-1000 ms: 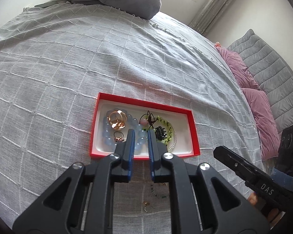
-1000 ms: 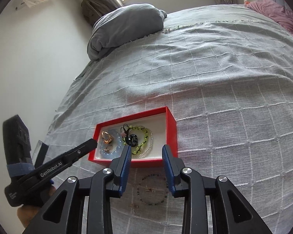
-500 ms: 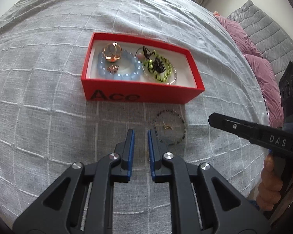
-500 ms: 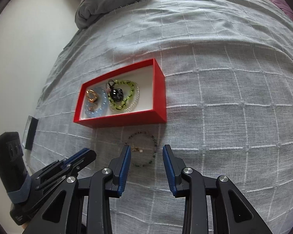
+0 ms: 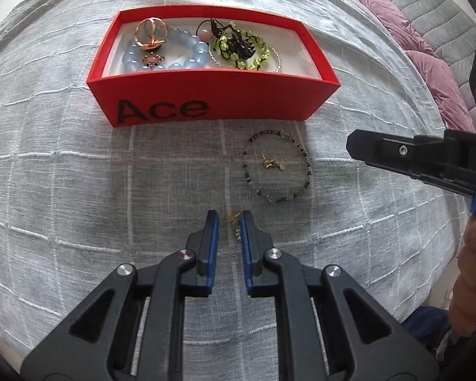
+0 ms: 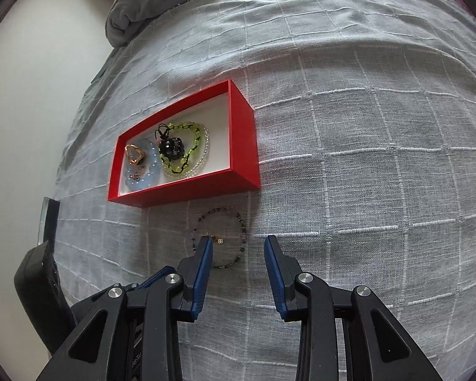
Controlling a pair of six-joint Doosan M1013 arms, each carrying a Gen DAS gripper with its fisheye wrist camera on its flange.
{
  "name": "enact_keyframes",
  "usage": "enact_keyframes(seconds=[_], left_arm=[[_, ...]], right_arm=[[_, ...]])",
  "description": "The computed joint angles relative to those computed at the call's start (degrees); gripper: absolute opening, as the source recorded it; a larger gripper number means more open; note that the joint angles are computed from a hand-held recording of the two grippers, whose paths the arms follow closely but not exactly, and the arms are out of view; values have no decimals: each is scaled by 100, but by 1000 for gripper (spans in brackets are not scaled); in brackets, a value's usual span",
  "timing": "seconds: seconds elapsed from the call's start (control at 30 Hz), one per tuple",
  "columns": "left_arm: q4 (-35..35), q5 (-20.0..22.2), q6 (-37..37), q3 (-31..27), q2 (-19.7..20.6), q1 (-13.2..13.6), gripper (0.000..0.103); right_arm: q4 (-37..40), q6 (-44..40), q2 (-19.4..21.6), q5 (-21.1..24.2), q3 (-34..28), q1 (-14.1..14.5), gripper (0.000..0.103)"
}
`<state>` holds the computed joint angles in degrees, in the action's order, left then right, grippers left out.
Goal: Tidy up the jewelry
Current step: 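Withdraw both grippers toward the dark beaded bracelet beside the box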
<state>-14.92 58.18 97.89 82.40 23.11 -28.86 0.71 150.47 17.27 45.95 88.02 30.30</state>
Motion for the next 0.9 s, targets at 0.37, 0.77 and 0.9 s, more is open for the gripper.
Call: enact_keyframes(seconds=[0.37, 0.77, 0.9], left_arm=[[182, -174, -284, 28, 54, -92, 13], [6, -288, -261, 57, -19, 4, 7], [-157, -310, -239, 65, -47, 101, 7]], right_arm=[[-86, 18, 74, 113, -81, 32, 35], [-49, 9, 156, 205, -116, 20, 35], [-6, -27, 222, 277, -136, 1, 35]])
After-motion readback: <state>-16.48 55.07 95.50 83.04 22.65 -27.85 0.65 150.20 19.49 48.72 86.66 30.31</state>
